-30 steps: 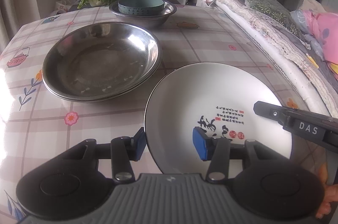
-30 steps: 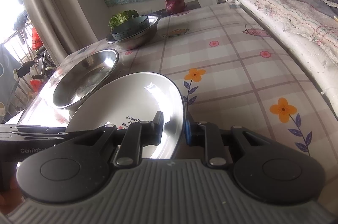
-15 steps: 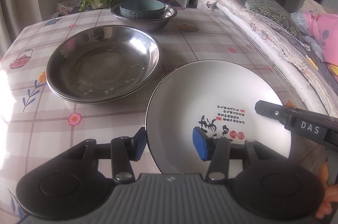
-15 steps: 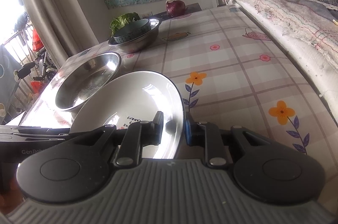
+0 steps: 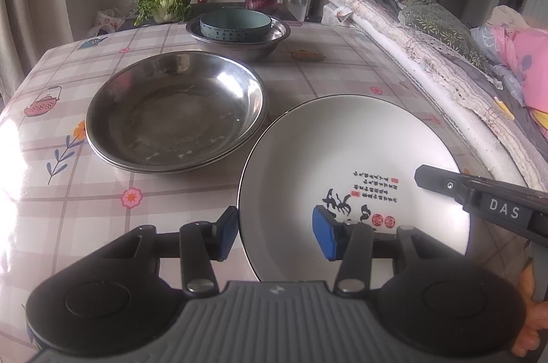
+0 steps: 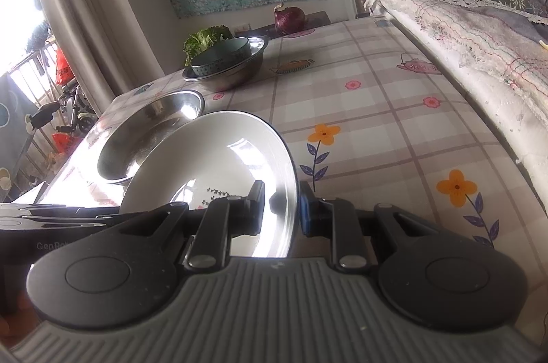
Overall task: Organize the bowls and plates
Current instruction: 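Lift the white calligraphy plate with both tools and carry it over the steel basin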
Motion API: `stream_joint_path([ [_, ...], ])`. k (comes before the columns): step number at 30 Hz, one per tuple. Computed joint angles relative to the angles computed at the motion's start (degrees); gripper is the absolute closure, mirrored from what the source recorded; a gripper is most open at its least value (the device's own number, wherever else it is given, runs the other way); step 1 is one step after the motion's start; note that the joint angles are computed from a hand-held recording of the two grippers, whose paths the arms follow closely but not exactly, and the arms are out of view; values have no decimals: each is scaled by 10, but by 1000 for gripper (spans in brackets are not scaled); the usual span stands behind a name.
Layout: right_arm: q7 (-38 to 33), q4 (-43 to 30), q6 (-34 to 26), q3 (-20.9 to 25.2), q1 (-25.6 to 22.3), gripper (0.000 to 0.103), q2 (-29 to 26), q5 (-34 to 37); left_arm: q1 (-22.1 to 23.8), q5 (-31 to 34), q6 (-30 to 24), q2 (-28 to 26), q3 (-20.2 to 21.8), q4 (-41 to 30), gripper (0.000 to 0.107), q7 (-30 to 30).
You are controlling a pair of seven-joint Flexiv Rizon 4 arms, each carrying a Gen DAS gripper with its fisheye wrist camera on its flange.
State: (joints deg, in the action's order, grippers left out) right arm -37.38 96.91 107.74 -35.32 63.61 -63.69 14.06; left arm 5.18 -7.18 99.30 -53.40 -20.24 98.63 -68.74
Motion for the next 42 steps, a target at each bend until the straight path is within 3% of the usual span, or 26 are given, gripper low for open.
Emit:
stream_joint_path([
  [16, 2, -11, -5, 0, 0, 83, 2, -3, 24, 13, 19, 5, -17, 14, 59, -10],
  [42, -9, -62, -5, 3, -15, 83, -4, -17, 28, 22, 38, 19, 1, 14, 59, -46],
])
